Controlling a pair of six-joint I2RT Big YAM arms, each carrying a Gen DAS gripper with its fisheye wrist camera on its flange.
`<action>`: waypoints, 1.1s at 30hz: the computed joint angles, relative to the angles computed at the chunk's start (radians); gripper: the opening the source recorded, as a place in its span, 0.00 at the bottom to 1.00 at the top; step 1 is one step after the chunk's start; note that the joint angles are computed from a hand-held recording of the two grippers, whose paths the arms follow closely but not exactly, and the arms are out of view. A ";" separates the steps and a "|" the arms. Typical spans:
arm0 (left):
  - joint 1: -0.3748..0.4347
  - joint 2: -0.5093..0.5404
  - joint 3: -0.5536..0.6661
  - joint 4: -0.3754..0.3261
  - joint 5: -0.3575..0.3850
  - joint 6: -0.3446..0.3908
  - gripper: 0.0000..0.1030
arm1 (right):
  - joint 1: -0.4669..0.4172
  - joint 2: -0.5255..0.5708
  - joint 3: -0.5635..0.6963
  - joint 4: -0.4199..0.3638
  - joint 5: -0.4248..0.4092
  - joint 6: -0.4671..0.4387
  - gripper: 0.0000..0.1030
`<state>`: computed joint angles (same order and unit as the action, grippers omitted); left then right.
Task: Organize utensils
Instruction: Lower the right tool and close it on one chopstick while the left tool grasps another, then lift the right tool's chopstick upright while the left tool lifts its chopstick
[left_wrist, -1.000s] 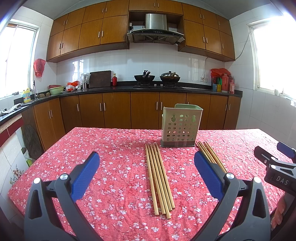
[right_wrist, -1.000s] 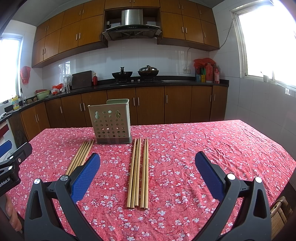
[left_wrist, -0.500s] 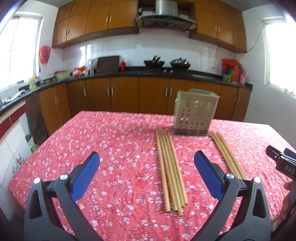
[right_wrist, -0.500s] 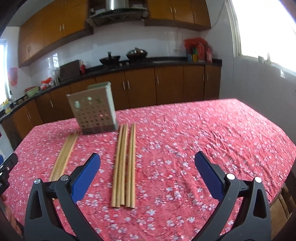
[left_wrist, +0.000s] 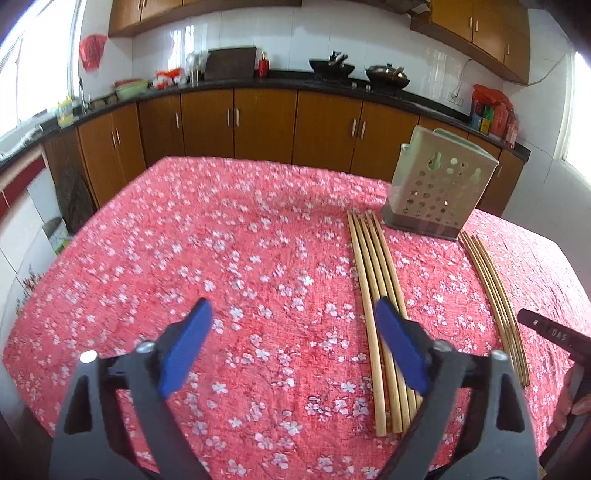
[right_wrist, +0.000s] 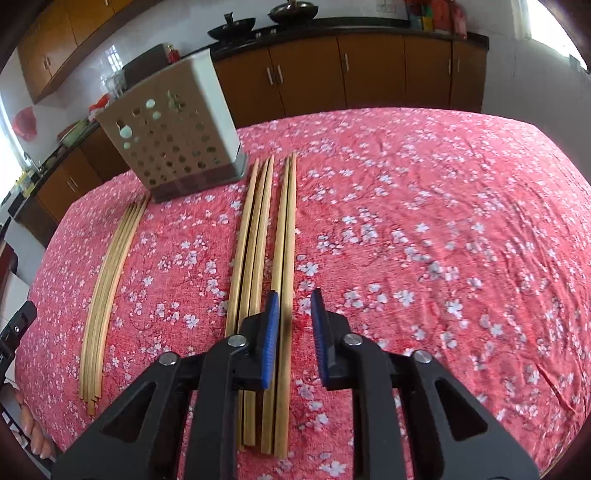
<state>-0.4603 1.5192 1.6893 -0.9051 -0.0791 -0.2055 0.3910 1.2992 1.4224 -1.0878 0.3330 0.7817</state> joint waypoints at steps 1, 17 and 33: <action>0.003 0.010 0.012 -0.015 0.015 -0.005 0.75 | -0.002 0.004 0.000 -0.002 -0.005 -0.001 0.14; -0.021 0.128 0.140 -0.172 0.188 0.085 0.29 | -0.023 0.031 0.019 -0.033 0.065 -0.061 0.08; 0.010 0.272 0.319 -0.245 0.062 0.127 0.08 | -0.062 0.030 0.011 -0.012 0.071 -0.105 0.07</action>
